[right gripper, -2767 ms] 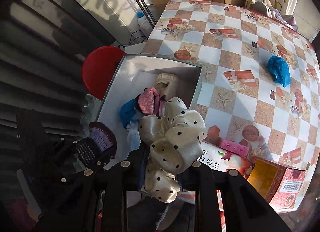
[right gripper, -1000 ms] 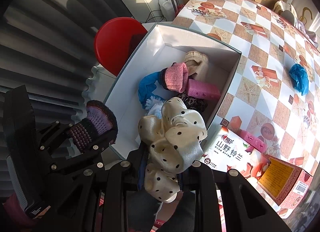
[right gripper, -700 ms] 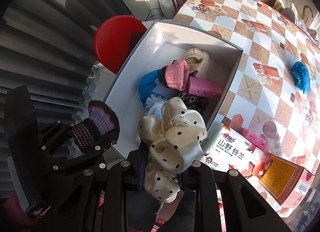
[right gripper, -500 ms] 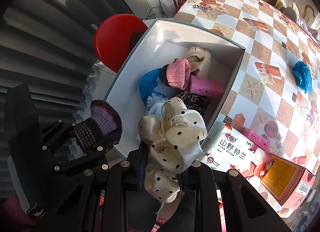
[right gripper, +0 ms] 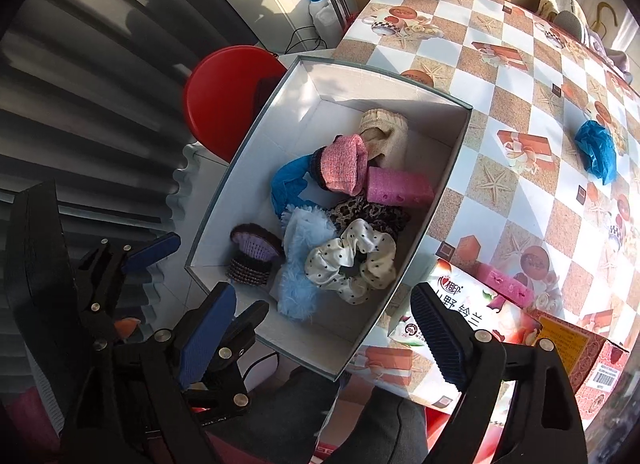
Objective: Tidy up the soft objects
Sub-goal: 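Open both tools to drop the knit cup and scrunchie into the box, then grasp the pink holey sponge with the left tool while the right reaches the blue bag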
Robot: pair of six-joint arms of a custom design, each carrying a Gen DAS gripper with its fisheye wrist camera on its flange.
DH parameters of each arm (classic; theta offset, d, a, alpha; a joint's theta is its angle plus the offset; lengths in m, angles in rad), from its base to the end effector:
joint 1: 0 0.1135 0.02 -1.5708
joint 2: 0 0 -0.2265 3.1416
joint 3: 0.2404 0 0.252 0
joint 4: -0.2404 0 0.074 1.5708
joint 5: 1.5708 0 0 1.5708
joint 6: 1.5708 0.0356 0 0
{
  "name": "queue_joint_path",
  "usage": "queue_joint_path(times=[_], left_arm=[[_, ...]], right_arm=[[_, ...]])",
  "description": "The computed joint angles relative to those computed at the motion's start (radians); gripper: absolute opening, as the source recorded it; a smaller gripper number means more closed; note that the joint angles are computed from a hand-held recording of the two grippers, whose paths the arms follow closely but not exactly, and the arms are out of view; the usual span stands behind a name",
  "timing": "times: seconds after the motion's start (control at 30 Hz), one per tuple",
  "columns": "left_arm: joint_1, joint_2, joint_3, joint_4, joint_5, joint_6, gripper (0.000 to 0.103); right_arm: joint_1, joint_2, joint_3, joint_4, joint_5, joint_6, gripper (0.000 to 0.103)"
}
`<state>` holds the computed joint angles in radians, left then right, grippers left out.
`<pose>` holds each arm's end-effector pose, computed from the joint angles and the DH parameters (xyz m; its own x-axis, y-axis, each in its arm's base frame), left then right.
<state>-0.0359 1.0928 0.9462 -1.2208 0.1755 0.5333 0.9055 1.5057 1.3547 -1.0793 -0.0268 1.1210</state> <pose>0.1884 -0.0130 0.2314 -0.8069 0.5299 -0.2609 0.5584 0.8284 -0.0446 0.1800 0.2310 0.2587 -0.9662 0.2269 -0.1225 0.1797 0.9330 0.3117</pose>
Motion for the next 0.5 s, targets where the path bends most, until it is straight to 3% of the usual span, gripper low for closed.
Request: queue_joint_path(times=[0.13, 0.3, 0.4, 0.5], left_arm=[[-0.054, 0.067, 0.079, -0.027, 0.066, -0.042, 0.103], [-0.33, 0.162, 0.201, -0.055, 0.052, -0.152, 0.103], [-0.531, 0.292, 0.311, -0.071, 0.068, -0.269, 0.103], [-0.687, 0.522, 0.46, -0.091, 0.11, -0.385, 0.103]], right_arm=[[-0.063, -0.153, -0.079, -0.076, 0.036, 0.047, 0.097], [-0.268, -0.44, -0.202, -0.239, 0.017, 0.045, 0.097], [-0.433, -0.607, -0.24, -0.368, 0.02, -0.009, 0.097], [-0.674, -0.748, -0.277, -0.474, -0.025, -0.149, 0.097]])
